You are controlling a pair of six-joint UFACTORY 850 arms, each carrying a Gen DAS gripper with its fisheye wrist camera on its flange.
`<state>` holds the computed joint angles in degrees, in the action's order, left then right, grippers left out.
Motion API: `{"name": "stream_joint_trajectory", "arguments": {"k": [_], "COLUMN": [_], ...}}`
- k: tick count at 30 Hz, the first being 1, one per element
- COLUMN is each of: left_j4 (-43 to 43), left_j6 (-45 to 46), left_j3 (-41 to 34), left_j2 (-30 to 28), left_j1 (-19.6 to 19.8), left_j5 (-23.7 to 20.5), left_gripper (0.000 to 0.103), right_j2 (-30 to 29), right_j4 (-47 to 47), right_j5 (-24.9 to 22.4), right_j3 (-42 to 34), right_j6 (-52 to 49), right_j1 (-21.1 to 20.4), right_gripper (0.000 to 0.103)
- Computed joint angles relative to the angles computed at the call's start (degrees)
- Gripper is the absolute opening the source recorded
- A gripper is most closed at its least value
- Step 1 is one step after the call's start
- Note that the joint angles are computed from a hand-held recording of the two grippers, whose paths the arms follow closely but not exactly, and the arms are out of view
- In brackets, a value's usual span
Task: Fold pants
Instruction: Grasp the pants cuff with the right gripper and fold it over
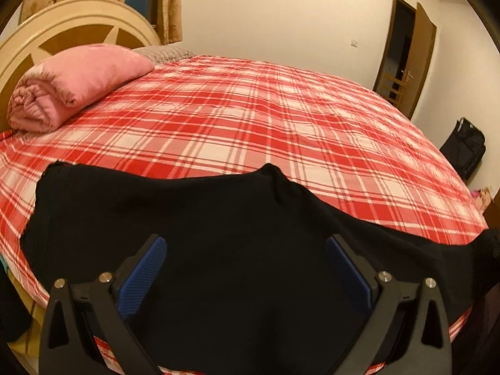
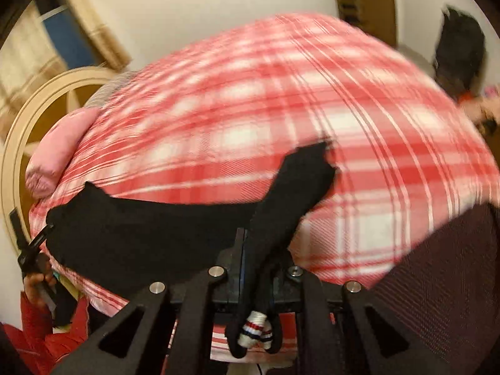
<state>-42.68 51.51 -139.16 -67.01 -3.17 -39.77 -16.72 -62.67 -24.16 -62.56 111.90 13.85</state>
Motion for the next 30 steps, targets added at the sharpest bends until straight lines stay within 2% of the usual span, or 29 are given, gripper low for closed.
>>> {"name": "stream_joint_trajectory", "arguments": {"k": [3,6,7,8,10,14,18,21,26,28,30], "left_j4": [0.5,0.9,1.1,1.3,2.2,8.4,14.9,17.8,17.4,16.1,14.9], "left_j6": [-1.2,-0.1,0.3,0.4,0.0,-3.8,-6.4,-8.6,-9.5,-8.6,-8.2], "left_j3": [-2.3,-2.2,-1.9,-1.9,-2.5,-4.3,-2.5,-3.8,-5.8,-5.3,-8.1], "left_j2": [-1.4,-1.5,-1.4,-1.5,-2.0,-3.7,-3.4,-4.5,-5.4,-4.9,-6.2], "left_j1": [0.3,0.3,0.2,0.2,0.0,-0.9,-1.7,-1.9,-1.7,-1.7,-1.5], "left_j5": [-2.5,-2.8,-2.7,-2.6,-2.8,-2.1,0.9,0.4,-0.8,-0.8,-2.5], "left_gripper": [0.103,0.103,0.103,0.103,0.103,0.103,0.103,0.103,0.103,0.103,0.103], "right_j2": [-1.3,-0.2,0.0,-0.1,-0.8,-1.2,-3.9,-3.4,0.4,0.7,0.8], "right_j4": [0.4,1.0,1.8,4.0,6.5,7.3,7.8,3.0,-3.9,-7.2,-13.2], "right_j5": [-4.2,-6.4,-8.6,-13.3,-19.7,-22.7,-20.2,-19.5,-15.8,-15.2,-13.4], "right_j3": [-3.2,-1.4,-1.1,-0.6,-0.4,3.2,4.0,5.8,8.4,6.7,4.3], "right_j6": [-2.1,0.4,0.5,-0.8,-2.3,3.9,4.4,9.4,20.0,21.7,25.0], "right_j1": [1.1,0.8,0.8,1.1,1.5,2.4,1.7,2.3,2.8,3.4,4.4], "right_gripper": [0.01,0.01,0.009,0.009,0.009,0.009,0.009,0.01,0.01,0.01,0.01]}}
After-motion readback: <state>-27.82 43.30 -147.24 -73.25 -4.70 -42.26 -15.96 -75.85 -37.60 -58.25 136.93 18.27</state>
